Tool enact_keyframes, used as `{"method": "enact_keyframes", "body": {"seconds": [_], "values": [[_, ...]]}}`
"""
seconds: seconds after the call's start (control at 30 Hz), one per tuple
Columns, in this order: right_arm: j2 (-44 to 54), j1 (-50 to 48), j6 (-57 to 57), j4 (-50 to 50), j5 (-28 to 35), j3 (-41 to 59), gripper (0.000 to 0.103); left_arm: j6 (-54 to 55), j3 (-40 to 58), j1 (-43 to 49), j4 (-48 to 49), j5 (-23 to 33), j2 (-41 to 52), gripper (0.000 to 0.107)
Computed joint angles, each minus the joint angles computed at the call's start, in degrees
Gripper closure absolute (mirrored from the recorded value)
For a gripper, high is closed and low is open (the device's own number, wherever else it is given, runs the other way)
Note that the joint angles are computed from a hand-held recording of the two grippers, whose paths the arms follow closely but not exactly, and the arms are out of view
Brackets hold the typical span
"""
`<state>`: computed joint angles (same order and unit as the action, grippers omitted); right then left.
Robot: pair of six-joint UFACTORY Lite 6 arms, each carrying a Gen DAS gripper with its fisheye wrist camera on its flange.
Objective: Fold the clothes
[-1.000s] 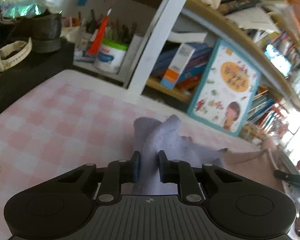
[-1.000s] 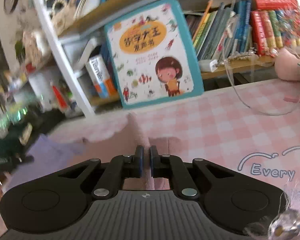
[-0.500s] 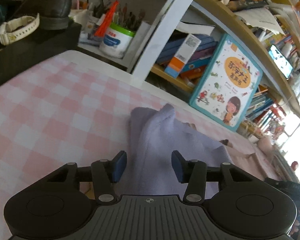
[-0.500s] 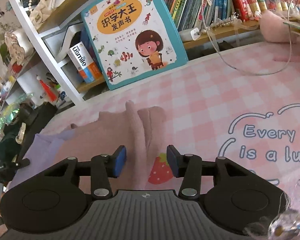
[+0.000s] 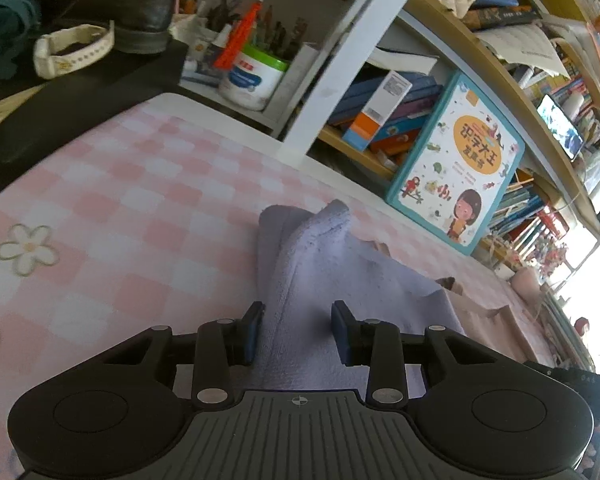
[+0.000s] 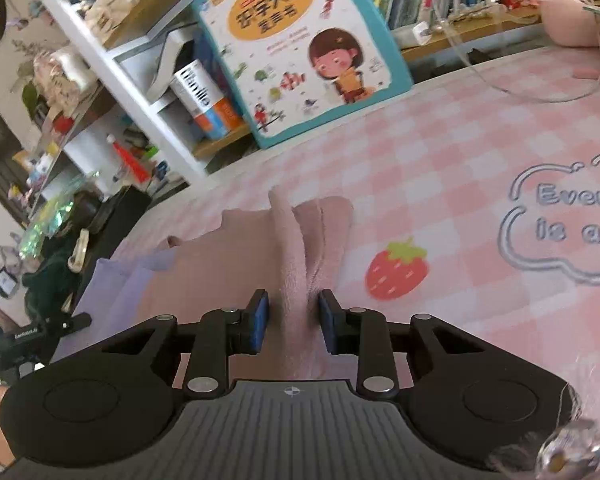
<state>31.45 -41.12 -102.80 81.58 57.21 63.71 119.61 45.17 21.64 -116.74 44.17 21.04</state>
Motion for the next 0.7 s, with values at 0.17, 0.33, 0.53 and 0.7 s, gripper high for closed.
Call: {"method": "enact_keyframes", "body": {"seconds": [0.17,0.33,0.53,0.7], "values": [[-5.2,0.4,-3.2,0.0,-1.1,-6.3,0.076,-0.8,-1.7,3.2,3.4,1.2,-1.7,0.074],[-8.1,-1.0,-5.6,-0.2,-0.9,-10.5,0.076,-0.5,-4.2,4.3,4.5,1.8,-3.7,0.074],[-10.3,-2.5,-10.1,0.4,-0.9,-13.8,0.073,0.9,-6.0,4.1,2.4,0.6,-5.5,0.071],[-17.3,-3.5,-22.0,5.7,-2.6,-20.5,0.056,4.2,-11.7,3.6,-2.3,-1.3,-13.9,0.051]]}}
